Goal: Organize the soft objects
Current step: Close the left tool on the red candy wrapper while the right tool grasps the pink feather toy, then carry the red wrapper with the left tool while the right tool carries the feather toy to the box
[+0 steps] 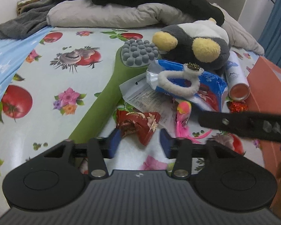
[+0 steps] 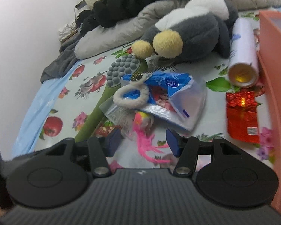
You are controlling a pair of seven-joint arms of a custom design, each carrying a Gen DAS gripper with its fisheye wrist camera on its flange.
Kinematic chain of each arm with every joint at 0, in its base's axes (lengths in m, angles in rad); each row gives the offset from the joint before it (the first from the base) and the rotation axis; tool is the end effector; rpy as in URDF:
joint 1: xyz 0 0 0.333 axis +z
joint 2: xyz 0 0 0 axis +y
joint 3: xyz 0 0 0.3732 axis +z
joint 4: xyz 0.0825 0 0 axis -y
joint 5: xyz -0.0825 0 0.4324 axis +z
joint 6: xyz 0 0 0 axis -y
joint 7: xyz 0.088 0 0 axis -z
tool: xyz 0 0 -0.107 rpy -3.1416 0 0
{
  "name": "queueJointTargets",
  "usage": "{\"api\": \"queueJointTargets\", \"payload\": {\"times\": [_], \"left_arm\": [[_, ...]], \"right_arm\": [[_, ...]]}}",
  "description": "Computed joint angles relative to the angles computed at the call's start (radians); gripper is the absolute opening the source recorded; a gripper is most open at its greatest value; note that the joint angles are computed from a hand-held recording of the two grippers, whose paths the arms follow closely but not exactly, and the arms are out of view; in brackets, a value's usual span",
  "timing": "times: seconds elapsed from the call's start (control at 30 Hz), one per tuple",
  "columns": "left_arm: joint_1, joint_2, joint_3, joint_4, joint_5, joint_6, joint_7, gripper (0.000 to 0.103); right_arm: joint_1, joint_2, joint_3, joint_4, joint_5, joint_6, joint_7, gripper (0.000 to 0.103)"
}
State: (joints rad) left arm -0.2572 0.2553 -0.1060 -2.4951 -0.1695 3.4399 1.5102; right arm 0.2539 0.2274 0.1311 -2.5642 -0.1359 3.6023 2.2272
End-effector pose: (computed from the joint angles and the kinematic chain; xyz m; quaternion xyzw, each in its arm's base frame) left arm 0.5209 -0.1767 0.2780 -0.6283 0.7014 -0.2911 0.1691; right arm 0.4827 0.2135 0.2913 -0.6025 0.6931 -0.0874 0.3858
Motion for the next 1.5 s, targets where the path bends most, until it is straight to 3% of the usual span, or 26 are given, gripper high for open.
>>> {"api": "queueJointTargets", "payload": {"times": [0.1,0.13,0.33,0.4,0.47,0.5,0.6,0.77,0.83,0.93,1.0,1.17,1.37,1.5], "left_arm": [[-0.110,0.026,0.088,0.016,-0.089,0.028,0.093,0.066],[-0.114,0.034,0.091,0.022,-0.096,0.032,0.115,0.066],[0.022,0.066,-0.011,0.038,0.020,0.060,0.091,0.066],[-0.001,0.077,0.008,0.043,0.005,0.091,0.107,0.066],[0.010,0.084,0.000,0.051,0.017,0.085,0.111,0.065],[0.031,0.087,-0.015,0.052,0.038,0.086,0.100,0.065],[0.102,0.097,-0.065,0.056,0.122,0.089,0.053,0.065],[0.064,0.104,-0.034,0.066,0.105,0.086,0.065,0.057],[0.053,0.103,-0.026,0.069,0.093,0.072,0.064,0.053],[-0.014,0.091,0.022,0.068,0.013,0.054,0.084,0.047],[-0.005,0.082,0.012,0.062,0.018,0.048,0.079,0.046],[-0.074,0.050,0.052,0.030,-0.065,0.056,0.124,0.045],[-0.064,-0.028,0.014,-0.044,-0.108,0.068,0.117,0.045],[-0.068,-0.085,-0.011,-0.103,-0.136,0.079,0.120,0.045]], "right_arm": [[-0.030,0.045,0.018,0.039,-0.032,-0.002,0.046,0.053],[-0.050,0.059,0.030,0.053,-0.056,-0.007,0.070,0.052],[-0.146,0.130,0.094,0.112,-0.180,-0.018,0.184,0.046],[-0.177,0.145,0.114,0.124,-0.222,-0.014,0.217,0.039],[-0.174,0.150,0.111,0.131,-0.231,-0.014,0.222,0.036],[-0.175,0.151,0.111,0.133,-0.238,-0.014,0.224,0.030],[-0.176,0.149,0.108,0.134,-0.250,-0.015,0.225,0.028],[-0.176,0.127,0.104,0.117,-0.267,-0.024,0.219,0.028],[-0.169,0.117,0.097,0.111,-0.267,-0.028,0.209,0.028],[-0.158,0.097,0.089,0.094,-0.263,-0.039,0.191,0.028],[-0.162,0.084,0.092,0.081,-0.270,-0.045,0.193,0.028],[-0.124,0.033,0.068,0.028,-0.232,-0.048,0.160,0.028],[-0.051,-0.061,0.027,-0.056,-0.158,-0.057,0.092,0.028],[0.032,-0.137,-0.010,-0.133,-0.031,-0.070,-0.028,0.028]]}}
